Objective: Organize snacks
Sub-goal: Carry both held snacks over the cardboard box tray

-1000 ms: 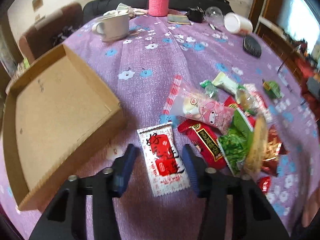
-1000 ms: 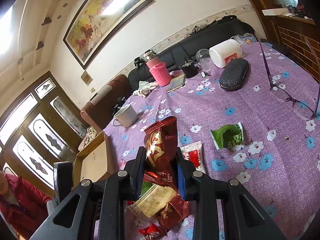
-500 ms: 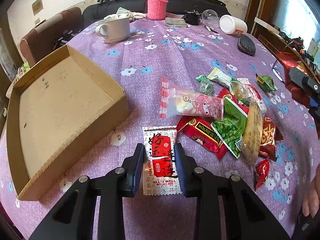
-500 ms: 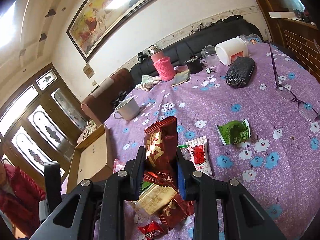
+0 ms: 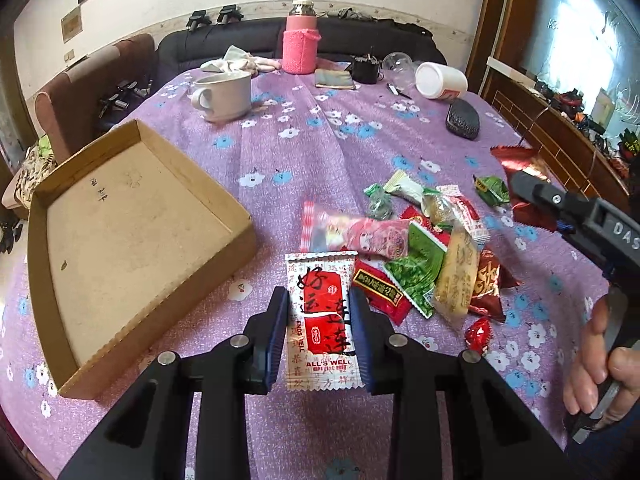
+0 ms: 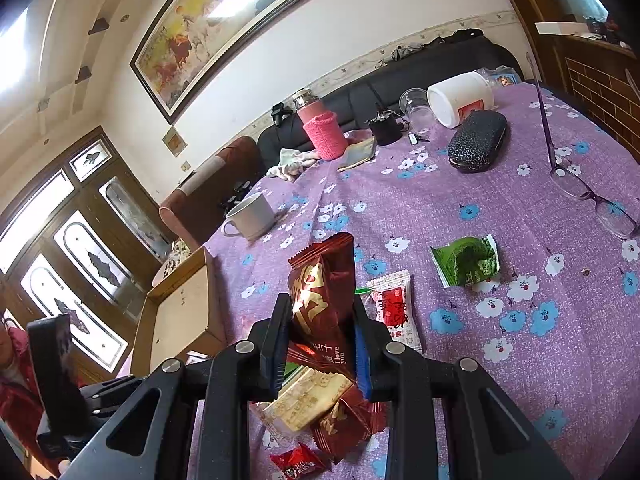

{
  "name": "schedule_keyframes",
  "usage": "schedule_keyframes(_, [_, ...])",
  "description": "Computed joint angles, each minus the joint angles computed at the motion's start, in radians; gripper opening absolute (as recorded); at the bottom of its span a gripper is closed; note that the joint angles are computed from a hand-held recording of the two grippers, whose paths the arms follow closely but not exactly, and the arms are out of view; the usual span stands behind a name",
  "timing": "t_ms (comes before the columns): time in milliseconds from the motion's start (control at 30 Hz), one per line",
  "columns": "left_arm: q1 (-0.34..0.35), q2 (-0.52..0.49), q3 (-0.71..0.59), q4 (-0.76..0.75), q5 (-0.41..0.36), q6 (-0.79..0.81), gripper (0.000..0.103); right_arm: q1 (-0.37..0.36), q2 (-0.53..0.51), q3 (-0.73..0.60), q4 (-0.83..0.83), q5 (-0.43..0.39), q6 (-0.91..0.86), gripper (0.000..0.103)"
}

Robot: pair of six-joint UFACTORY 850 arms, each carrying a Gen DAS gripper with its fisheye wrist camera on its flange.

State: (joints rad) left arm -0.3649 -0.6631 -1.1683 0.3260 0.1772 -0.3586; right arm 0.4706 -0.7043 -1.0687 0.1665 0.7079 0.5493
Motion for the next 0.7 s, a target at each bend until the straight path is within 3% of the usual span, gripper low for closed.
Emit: schedule_keyframes(700, [0.076,0.055,0.047,0.051,0.062,-0.093,0.030,0.006,-0.012,-0.017,-0.023,-0.020,-0.037,0.029])
